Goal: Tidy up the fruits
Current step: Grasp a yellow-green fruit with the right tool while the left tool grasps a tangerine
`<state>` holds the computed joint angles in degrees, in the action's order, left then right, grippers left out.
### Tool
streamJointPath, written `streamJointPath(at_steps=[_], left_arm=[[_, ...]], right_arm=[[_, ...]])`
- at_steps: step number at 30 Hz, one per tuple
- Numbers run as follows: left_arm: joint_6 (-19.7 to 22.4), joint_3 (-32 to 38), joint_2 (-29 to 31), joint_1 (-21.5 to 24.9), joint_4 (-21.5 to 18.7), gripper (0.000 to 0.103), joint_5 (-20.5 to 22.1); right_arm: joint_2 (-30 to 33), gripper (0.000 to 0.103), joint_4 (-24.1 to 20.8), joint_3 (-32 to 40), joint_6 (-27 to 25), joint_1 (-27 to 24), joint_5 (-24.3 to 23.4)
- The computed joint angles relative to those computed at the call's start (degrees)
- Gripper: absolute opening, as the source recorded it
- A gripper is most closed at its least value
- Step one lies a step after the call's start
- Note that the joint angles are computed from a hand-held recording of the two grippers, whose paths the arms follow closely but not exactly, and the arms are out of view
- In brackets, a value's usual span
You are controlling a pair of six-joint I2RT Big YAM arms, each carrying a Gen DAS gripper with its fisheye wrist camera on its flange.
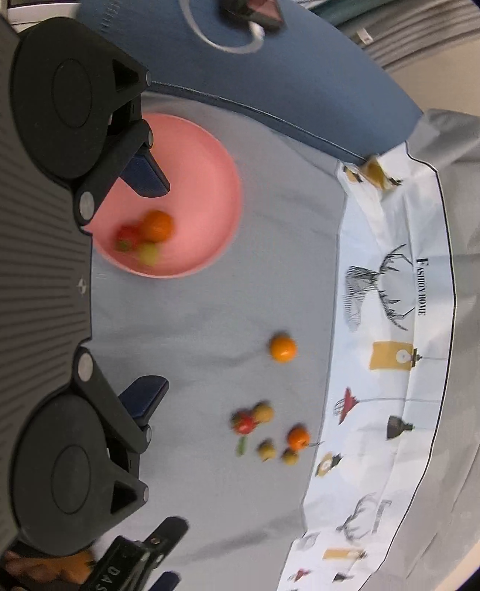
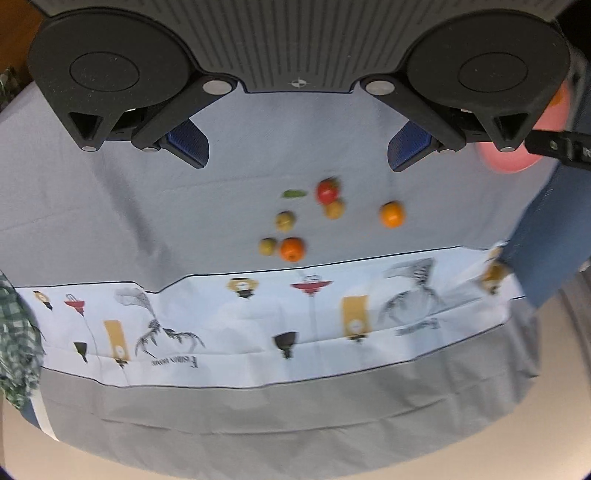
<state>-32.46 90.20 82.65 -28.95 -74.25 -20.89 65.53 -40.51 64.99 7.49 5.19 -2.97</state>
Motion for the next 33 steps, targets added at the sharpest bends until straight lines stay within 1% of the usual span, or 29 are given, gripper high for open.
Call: streamJointPath(at_steps=[2,4,8,10,12,15,17,19,20,21,22,26,28,29,30,31,32,33], left_arm=[[0.70,2.36,3.63,1.46,1.40,0.103,0.32],[1.34,4.58,7.22,3.34,3.34,0.103,2.66],[1.19,9.49,15.17,6.11,5.73,0.103,4.77],[2.57,12.00,18.93,7.14,7.20,0.103,5.87],[4.27,14.76,22.72,7.69,8.58,0.103,6.10],[6.98,18.57,27.88,8.32,10.44,0.103,6.45],[8.50,20.67,30.81,8.54,11.43,0.103,5.96],[10.46,22.63,33.43,8.61,11.50,0.103,4.82],[11.41,24.04,35.05,8.71,10.45,0.103,4.53],[11.61,22.90,34.78,8.93,12.27,0.103,5.01],[10.61,20.74,33.68,9.01,15.30,0.103,4.53],[10.71,20.16,33.91,8.98,16.84,0.103,3.74],[10.33,20.64,34.10,8.80,16.08,0.103,3.37],[9.95,21.40,34.36,8.67,14.87,0.101,3.13],[9.67,21.53,34.18,8.59,14.46,0.088,3.52],[9.80,21.10,33.45,8.38,14.76,0.058,3.88],[10.84,20.98,32.99,8.15,14.85,0.040,4.22],[11.20,22.06,33.30,7.93,13.12,0.042,4.12]], right_arm=[[3.51,0.102,2.55,0.79,-0.41,-0.49,0.57],[7.42,0.102,4.78,2.04,-1.14,-0.72,1.41],[15.37,0.102,10.42,4.74,-2.12,-1.44,2.09],[19.52,0.102,12.71,6.71,-2.43,-1.85,2.27],[23.38,0.102,15.08,8.62,-2.62,-2.11,2.11],[28.38,0.102,16.93,11.46,-3.59,-2.10,1.73],[31.29,0.102,18.10,13.00,-4.82,-1.93,1.17],[33.80,0.102,18.21,14.35,-6.45,-1.63,1.00],[35.08,0.102,19.41,14.36,-7.20,-1.35,1.36],[34.70,0.102,23.50,12.41,-8.24,-1.14,2.04],[34.58,0.102,25.82,11.17,-8.78,-0.86,2.61],[34.55,0.102,26.21,11.01,-7.90,-1.14,1.74],[34.60,0.102,25.94,11.18,-8.24,-1.04,2.11],[34.50,0.094,25.45,11.31,-8.39,-0.97,2.15],[33.98,0.072,25.92,10.70,-8.32,-0.89,1.62],[33.29,0.055,26.92,9.79,-8.95,-0.63,1.10],[32.69,0.025,27.28,9.23,-10.43,-0.40,0.24],[32.30,0.026,26.55,9.23,-11.63,-0.15,-0.24]])
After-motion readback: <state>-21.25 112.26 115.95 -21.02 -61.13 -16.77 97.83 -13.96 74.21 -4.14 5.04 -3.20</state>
